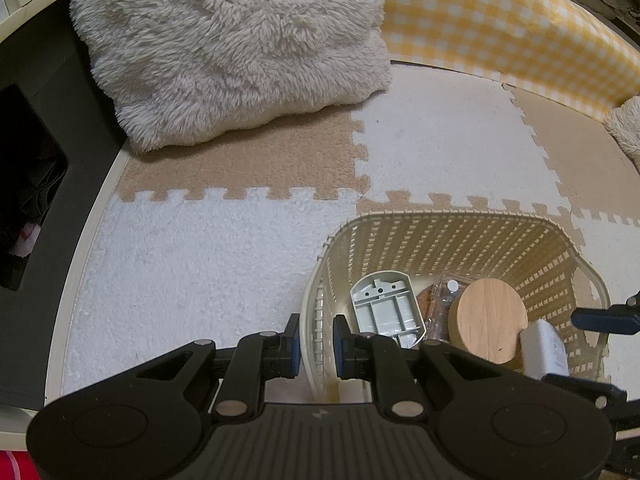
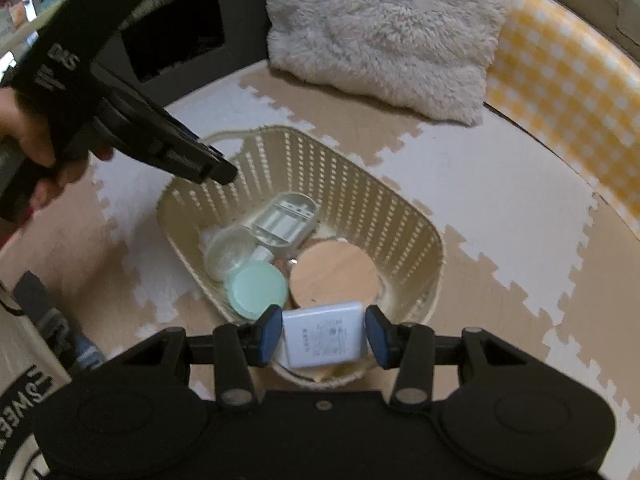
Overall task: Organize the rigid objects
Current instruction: 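Carry the white charger into the basket and open the right gripper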
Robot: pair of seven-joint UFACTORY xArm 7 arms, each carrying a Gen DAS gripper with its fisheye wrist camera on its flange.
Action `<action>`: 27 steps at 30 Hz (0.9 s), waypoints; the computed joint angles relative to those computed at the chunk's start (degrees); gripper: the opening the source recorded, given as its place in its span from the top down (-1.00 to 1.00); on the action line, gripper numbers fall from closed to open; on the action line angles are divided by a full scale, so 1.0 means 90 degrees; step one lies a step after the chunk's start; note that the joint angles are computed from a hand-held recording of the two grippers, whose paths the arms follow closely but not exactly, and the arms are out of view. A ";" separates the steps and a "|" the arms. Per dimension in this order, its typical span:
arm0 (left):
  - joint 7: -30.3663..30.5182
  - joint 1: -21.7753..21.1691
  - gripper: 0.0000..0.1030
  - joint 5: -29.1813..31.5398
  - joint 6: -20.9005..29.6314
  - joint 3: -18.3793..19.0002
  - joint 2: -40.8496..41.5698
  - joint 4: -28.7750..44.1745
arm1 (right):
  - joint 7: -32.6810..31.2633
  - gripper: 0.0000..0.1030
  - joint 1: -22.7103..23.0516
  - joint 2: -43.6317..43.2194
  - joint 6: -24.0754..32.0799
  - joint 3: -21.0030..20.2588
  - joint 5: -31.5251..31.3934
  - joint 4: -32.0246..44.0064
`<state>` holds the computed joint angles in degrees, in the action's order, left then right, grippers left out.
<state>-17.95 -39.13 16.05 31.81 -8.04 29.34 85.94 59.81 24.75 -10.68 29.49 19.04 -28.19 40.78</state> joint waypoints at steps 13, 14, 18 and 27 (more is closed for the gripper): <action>0.0002 0.0003 0.69 -0.0001 -0.0009 0.0000 -0.0016 -0.0028 | -0.0151 0.09 0.0011 -0.0038 -0.0059 -0.0016 0.0175 -0.0015; 0.0000 0.0002 0.69 -0.0002 -0.0010 0.0000 -0.0018 -0.0033 | -0.0148 0.08 0.0009 -0.0058 -0.0065 -0.0014 0.0177 -0.0016; 0.0003 0.0001 0.69 0.0002 -0.0006 0.0001 -0.0016 -0.0027 | -0.0079 0.01 -0.0023 -0.0187 -0.0154 -0.0003 0.0214 -0.0022; 0.0004 0.0003 0.69 -0.0002 -0.0003 0.0000 -0.0013 -0.0022 | 0.0588 -0.19 -0.0283 -0.0820 -0.0005 0.0401 -0.0204 0.0050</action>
<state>-17.91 -39.10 16.03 31.78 -8.04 29.23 85.74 65.10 22.20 -18.06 29.45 22.65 -30.02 41.23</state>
